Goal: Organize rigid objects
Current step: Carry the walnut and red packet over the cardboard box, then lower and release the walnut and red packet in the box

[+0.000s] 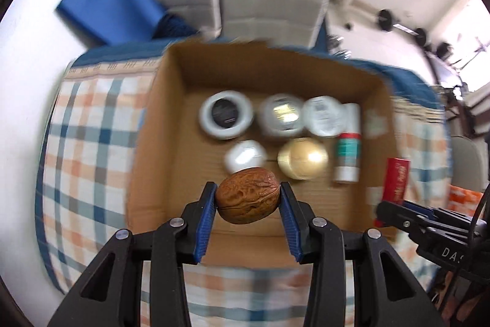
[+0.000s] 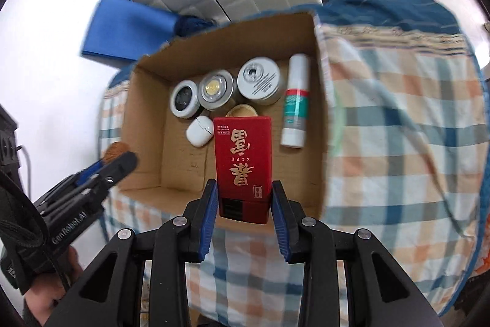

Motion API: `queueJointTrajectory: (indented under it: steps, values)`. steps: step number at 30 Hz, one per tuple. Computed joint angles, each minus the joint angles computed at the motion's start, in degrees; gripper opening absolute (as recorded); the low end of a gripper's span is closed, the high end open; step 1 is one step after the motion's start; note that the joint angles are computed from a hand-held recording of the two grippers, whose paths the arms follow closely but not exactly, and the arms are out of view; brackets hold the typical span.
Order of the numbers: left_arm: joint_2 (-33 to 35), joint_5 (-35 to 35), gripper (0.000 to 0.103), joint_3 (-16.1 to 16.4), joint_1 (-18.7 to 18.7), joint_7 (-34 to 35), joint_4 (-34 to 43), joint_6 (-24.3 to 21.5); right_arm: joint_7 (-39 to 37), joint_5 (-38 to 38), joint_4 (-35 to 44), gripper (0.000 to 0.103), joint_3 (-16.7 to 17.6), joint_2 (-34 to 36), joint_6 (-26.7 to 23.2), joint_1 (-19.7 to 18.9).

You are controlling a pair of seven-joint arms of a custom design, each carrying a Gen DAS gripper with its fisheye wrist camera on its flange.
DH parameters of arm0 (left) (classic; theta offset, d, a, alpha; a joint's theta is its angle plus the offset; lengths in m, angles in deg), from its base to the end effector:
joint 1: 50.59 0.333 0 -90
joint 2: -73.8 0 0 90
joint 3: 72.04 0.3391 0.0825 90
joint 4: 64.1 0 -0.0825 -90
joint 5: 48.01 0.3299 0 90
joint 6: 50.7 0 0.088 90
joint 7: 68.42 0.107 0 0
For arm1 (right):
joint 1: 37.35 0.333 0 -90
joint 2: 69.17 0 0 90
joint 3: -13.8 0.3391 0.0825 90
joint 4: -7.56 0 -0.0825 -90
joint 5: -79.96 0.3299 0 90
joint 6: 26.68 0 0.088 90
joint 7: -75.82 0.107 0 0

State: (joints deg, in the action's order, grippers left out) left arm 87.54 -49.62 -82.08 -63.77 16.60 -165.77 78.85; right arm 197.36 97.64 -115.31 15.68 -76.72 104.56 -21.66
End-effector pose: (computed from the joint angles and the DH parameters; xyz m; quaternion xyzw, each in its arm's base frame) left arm 0.5595 -0.2303 0.4955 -0.5913 0.7961 -0.1235 0.0365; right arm 0.4603 0.1537 0.5356 -0.5365 0.8230 0.0705 0.1725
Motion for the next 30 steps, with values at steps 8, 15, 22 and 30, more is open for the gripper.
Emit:
queueJointTrajectory:
  steps: [8,15,22,30]
  values:
    - [10.78,5.49,0.037,2.56,-0.39,0.78,7.30,-5.35,3.66,-3.53,7.15,0.036,2.05,14.67,-2.04,-0.26]
    - [16.31,9.08,0.038,3.39,-2.28,2.02,11.23,-7.89,6.48,-7.14,10.84,0.036,2.76,20.19,-4.57,-0.71]
    - [17.65,8.43,0.038,3.51,-2.17,2.61,11.37,-9.10,5.92,-8.28,14.62,0.036,3.37,24.05,-7.84,-1.39]
    - [19.05,7.37,0.039,3.63,-1.83,2.84,13.46,-10.31,4.19,-8.29,18.48,0.037,3.63,27.54,-10.96,-2.08]
